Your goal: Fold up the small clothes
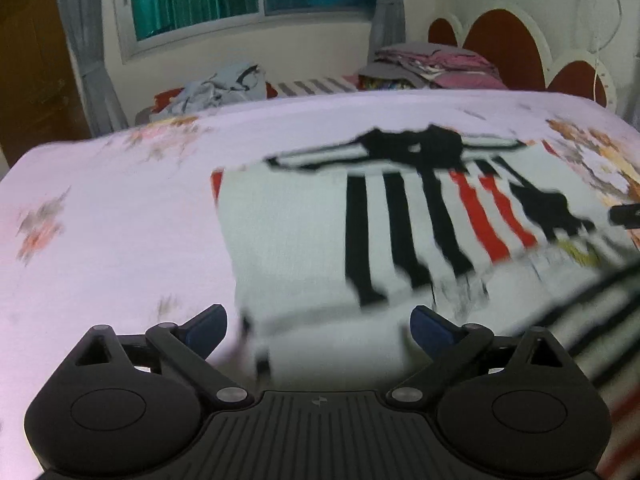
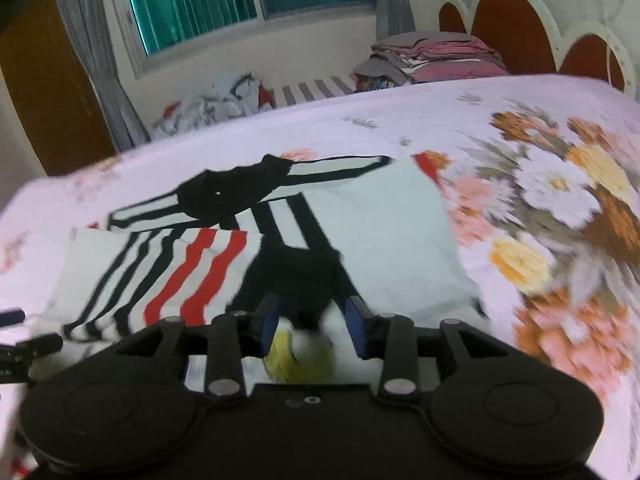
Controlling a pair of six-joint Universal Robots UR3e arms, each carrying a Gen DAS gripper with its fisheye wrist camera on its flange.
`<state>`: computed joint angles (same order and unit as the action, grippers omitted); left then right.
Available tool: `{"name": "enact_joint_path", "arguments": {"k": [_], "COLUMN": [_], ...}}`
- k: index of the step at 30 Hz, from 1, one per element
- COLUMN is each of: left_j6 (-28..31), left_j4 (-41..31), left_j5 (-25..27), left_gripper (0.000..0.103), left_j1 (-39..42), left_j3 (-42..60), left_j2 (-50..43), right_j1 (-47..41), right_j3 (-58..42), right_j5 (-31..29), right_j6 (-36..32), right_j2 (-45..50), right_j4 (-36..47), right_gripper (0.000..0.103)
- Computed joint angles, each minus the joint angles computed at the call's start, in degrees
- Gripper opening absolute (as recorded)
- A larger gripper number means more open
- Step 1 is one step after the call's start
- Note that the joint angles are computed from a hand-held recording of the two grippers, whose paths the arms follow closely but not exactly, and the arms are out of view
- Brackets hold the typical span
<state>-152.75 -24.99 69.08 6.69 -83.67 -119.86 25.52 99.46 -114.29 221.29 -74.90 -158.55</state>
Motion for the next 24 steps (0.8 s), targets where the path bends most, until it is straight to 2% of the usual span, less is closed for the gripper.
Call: {"name": "enact_joint_path", "arguments": {"k": [3,6,8,9,10,13,17,24], "left_j6": [0.94,0.95,1.74,2.19,3.1,4.81,8.85,18.44], "left_j4": [2.06,1.85,-0.78,-2.86,-6.48,-11.99,-25.6,-51.63], "left_j5": [0.6,-1.33,-4.02,-4.9,-6.32,-9.9,-15.05,-18.63], "left_gripper": [0.097,0.097,0.089,0.077,0.073,0.072,0.072,0.069], "left_j1": [2.9,7.64,11.7,13.25,15.31,21.13,28.72,37.59], "left_j3": [-13.42,-25.89,-32.82,-35.05,-37.19,-44.68,-50.75,-54.41], "left_j2": [8.81,18.76,25.63,28.26,31.41,40.3,52.94,71.35], "right_j1": [0.43,2.0,3.34,4.56,5.72,9.95,13.88,16.56], "right_j3": [11.8,22.02,28.12,30.64,32.77,37.56,43.52,49.37], "right_j5": [1.08,2.06,3.18,3.32,3.56,2.4,2.19,4.72], "right_j6": [3.65,6.78,8.88,10.17,11.23,15.56,20.81,22.33], "right_j2": [-9.86,-19.86,-26.29,-29.24,-31.76,-37.22,-44.0,-49.15], "right_j4": [-0.89,0.83,1.91,2.85,3.62,5.48,4.84,0.84], "right_gripper": [0.041,0.041,0.041,0.041,0.041,0.042,0.042,0.042]}}
